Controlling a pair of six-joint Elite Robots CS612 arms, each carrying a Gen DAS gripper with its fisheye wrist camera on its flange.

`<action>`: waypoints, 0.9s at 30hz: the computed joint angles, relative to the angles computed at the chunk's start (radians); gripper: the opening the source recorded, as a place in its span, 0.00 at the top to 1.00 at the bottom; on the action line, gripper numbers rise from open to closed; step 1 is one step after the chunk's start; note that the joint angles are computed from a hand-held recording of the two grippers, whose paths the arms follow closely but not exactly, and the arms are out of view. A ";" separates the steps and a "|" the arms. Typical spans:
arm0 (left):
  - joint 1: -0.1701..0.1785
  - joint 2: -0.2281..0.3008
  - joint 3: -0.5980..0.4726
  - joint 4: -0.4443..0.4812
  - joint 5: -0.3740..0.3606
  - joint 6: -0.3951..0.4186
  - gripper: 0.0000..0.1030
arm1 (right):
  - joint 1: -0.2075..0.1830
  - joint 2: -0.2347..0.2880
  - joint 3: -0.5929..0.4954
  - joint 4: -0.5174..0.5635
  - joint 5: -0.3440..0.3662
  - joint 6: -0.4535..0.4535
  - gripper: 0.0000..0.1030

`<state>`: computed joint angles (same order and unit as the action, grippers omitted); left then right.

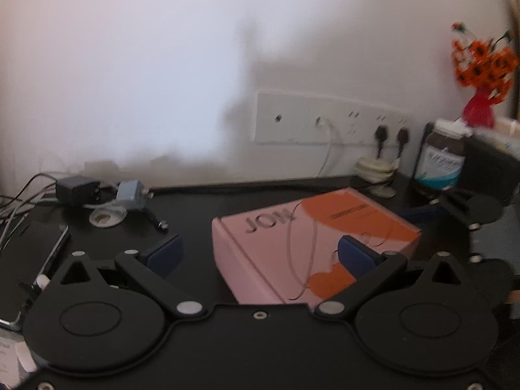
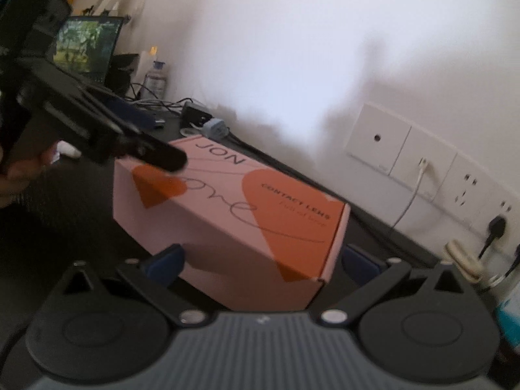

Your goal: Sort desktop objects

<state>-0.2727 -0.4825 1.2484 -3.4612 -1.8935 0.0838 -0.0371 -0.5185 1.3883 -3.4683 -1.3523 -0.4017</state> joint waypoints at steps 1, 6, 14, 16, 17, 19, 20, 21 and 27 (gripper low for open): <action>0.003 -0.006 0.009 0.000 -0.017 0.018 0.00 | -0.003 0.000 0.003 -0.008 0.006 -0.003 0.01; 0.006 -0.036 0.070 0.006 -0.041 0.201 0.00 | 0.003 0.003 -0.004 0.005 0.023 -0.020 0.01; -0.008 -0.043 0.083 0.105 0.006 0.341 0.29 | -0.011 -0.006 0.001 0.043 0.065 -0.018 0.02; -0.005 -0.040 0.071 0.131 0.007 0.333 0.36 | -0.013 -0.006 0.001 0.044 0.069 -0.017 0.02; -0.002 -0.038 0.065 0.148 -0.005 0.330 0.37 | -0.015 -0.007 0.004 0.042 0.073 -0.018 0.03; 0.005 -0.035 0.052 0.184 -0.033 0.325 0.45 | -0.019 -0.008 0.004 0.043 0.089 -0.019 0.07; 0.008 -0.034 0.046 0.202 -0.048 0.324 0.49 | -0.022 -0.009 0.004 0.050 0.099 -0.020 0.12; 0.009 -0.032 0.043 0.212 -0.049 0.326 0.53 | -0.025 -0.009 0.002 0.061 0.109 -0.019 0.16; 0.009 -0.023 0.023 0.240 -0.046 0.349 0.63 | -0.036 -0.007 -0.005 0.085 0.144 -0.005 0.25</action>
<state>-0.2640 -0.5057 1.2715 -3.2210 -1.9390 0.4323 -0.0731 -0.5257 1.3829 -3.3837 -1.2088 -0.4068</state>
